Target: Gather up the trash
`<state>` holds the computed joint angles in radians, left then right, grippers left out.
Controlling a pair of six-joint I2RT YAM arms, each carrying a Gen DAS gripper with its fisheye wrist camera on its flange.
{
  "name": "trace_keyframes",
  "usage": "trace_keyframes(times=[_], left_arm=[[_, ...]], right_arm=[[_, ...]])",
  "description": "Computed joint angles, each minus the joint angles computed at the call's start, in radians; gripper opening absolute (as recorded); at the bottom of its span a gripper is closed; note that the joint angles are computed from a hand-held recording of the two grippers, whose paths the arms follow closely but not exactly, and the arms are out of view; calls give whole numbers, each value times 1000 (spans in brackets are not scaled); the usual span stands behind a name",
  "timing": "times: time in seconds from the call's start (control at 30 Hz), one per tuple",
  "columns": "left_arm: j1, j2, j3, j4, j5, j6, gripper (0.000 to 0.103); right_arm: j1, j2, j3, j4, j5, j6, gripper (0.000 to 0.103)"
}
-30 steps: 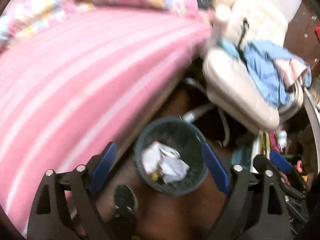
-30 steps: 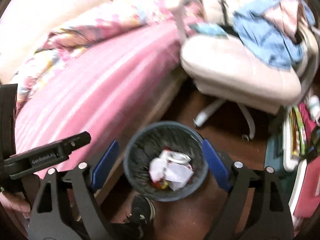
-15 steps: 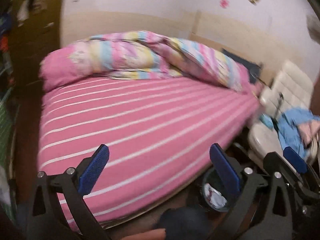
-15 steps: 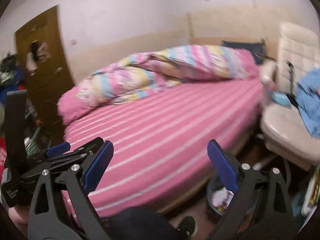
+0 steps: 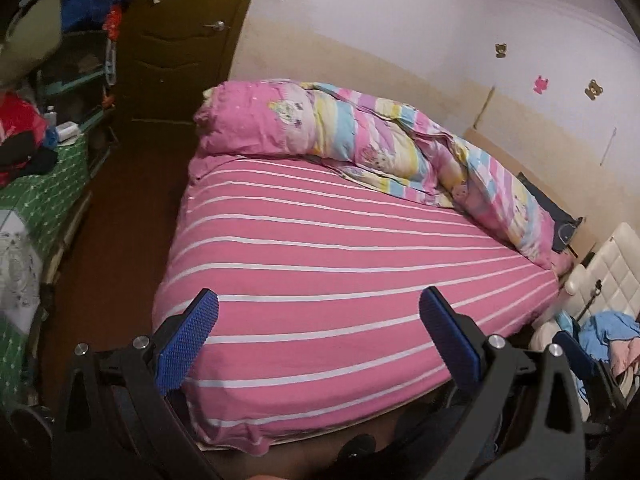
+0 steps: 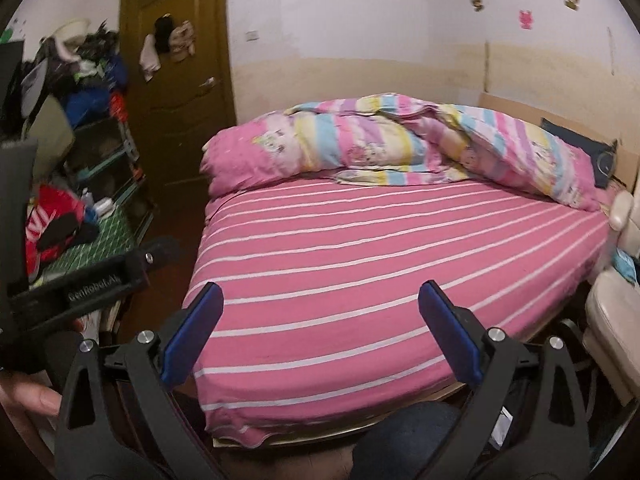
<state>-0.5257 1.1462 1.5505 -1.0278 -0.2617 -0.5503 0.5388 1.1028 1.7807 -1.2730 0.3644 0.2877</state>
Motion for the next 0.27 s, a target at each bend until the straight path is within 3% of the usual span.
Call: trace_keyframes(times=[0.13, 0.27], left_arm=[[32, -5, 37, -61, 19, -4, 98], [29, -36, 41, -110, 13, -23, 98]], right_arm=[[108, 18, -1, -3, 62, 52, 97], [131, 1, -17, -4, 53, 58, 97]])
